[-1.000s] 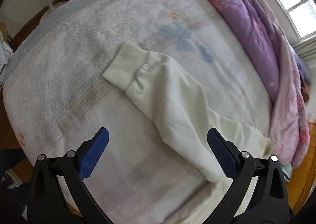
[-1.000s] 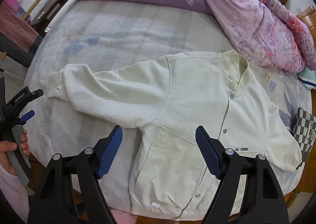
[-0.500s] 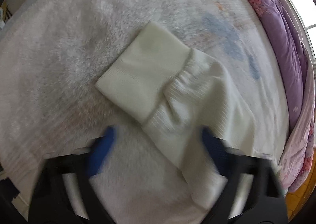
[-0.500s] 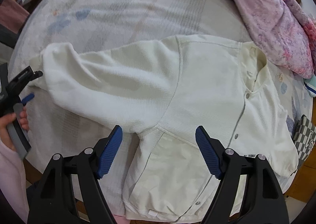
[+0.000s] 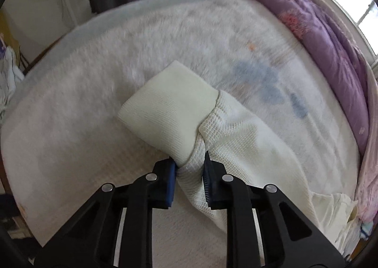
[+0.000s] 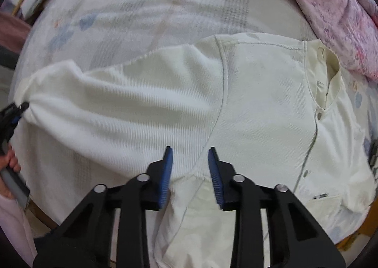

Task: Fold large clothes
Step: 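Lift the cuff with the left tool, lay it across the jacket front, release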

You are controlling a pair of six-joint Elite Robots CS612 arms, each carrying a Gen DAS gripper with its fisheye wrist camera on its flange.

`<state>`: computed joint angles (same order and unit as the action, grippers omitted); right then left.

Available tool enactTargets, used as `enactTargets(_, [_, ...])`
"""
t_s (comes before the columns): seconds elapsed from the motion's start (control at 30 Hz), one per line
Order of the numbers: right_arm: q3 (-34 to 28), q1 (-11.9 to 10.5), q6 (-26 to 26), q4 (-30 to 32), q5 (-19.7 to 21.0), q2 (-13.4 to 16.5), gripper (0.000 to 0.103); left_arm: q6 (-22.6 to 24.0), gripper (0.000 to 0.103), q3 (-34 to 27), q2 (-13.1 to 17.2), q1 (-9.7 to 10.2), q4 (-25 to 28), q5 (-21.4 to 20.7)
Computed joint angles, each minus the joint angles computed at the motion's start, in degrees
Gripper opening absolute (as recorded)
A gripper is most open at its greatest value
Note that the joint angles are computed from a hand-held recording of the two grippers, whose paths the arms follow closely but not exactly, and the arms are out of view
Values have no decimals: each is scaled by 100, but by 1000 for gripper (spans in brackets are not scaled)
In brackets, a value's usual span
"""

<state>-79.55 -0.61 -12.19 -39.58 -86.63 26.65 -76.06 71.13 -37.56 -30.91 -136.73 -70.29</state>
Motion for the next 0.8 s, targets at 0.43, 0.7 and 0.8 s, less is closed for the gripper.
enactTargets(0.43, [-173, -236, 224, 371, 496, 424, 1, 609, 19, -315, -239, -364, 510, 1206])
enactTargets(0.7, [-295, -473, 592, 383, 1471, 713, 1, 948, 18, -740, -273, -670, 857, 1820])
enactTargets(0.8, [-377, -544, 692, 367, 1744, 806, 0, 1248, 18, -1046, -202, -804, 876, 2058])
